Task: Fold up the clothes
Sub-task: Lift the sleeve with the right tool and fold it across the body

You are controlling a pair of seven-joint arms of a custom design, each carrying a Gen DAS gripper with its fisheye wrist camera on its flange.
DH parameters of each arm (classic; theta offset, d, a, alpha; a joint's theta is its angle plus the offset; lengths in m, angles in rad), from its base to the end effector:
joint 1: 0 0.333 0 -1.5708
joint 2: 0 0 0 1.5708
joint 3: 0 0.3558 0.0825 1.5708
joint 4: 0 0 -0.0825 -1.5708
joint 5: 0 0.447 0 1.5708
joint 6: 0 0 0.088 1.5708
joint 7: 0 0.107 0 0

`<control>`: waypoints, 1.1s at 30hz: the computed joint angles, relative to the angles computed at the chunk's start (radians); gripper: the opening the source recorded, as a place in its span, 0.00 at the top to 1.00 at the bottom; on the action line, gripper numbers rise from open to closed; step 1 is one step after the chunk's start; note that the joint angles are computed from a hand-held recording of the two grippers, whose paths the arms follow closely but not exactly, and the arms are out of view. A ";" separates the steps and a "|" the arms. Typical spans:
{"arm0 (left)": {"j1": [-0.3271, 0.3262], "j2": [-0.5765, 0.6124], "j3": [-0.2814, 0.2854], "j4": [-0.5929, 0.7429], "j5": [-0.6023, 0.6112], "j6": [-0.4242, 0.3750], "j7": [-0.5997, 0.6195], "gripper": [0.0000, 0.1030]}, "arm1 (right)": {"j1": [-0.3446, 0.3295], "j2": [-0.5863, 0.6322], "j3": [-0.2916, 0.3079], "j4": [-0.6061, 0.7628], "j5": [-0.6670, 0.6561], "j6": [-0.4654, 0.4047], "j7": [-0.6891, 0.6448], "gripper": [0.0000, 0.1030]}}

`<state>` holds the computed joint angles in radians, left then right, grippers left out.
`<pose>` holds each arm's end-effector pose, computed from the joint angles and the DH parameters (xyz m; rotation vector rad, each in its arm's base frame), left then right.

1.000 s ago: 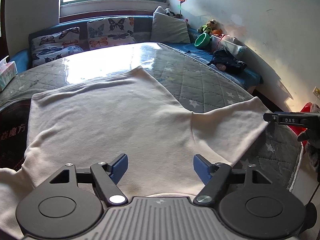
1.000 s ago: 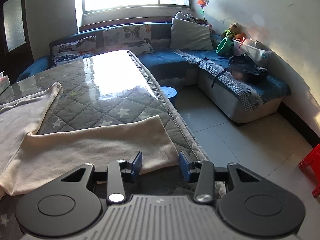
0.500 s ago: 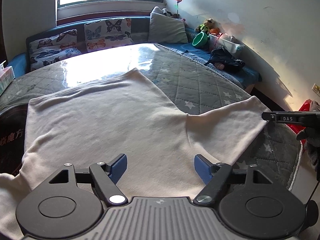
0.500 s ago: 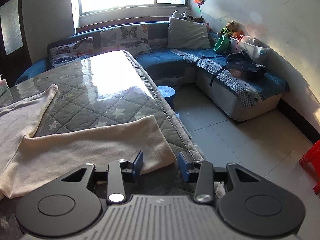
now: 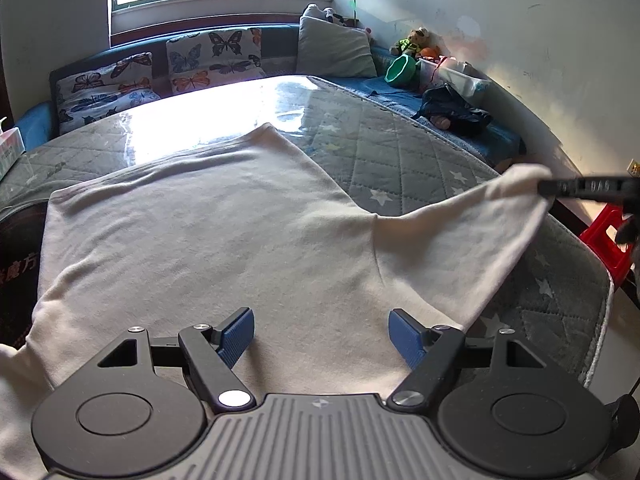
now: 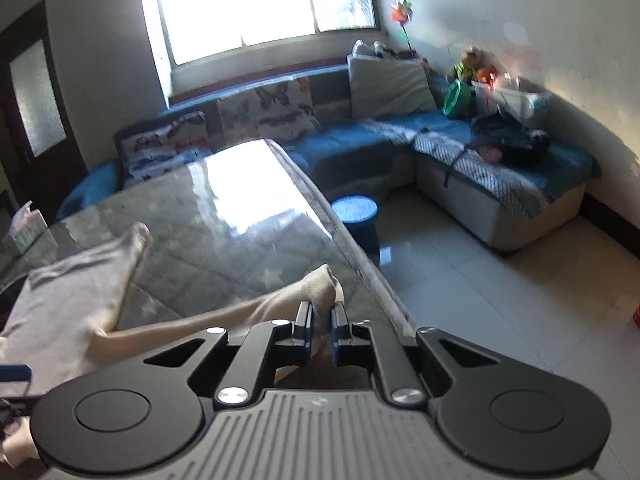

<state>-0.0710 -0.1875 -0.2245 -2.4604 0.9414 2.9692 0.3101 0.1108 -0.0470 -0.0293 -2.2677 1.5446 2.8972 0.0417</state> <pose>0.4885 -0.2082 0.4203 -1.8499 1.7179 -0.7963 0.5750 -0.0128 0.4129 -1.7391 1.4412 -0.5397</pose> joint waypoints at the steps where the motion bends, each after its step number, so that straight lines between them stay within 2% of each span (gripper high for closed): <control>1: 0.000 0.002 -0.001 0.001 0.000 -0.003 0.001 0.25 | 0.001 -0.005 0.000 0.002 0.005 -0.004 -0.008 0.92; 9: 0.002 0.008 -0.005 0.007 0.036 -0.004 -0.027 0.22 | 0.009 -0.029 -0.001 0.014 -0.020 -0.043 0.006 0.93; 16: 0.021 -0.031 -0.007 -0.024 0.070 0.001 -0.079 0.22 | 0.038 -0.099 -0.001 0.008 -0.025 -0.100 -0.040 0.93; 26: 0.100 -0.190 -0.022 -0.134 0.107 -0.012 -0.197 0.21 | 0.126 -0.170 0.016 0.015 -0.050 -0.209 -0.114 0.93; 33: 0.133 -0.293 -0.025 -0.220 0.070 -0.026 -0.229 0.21 | 0.192 -0.185 0.041 0.007 -0.102 -0.294 -0.120 0.93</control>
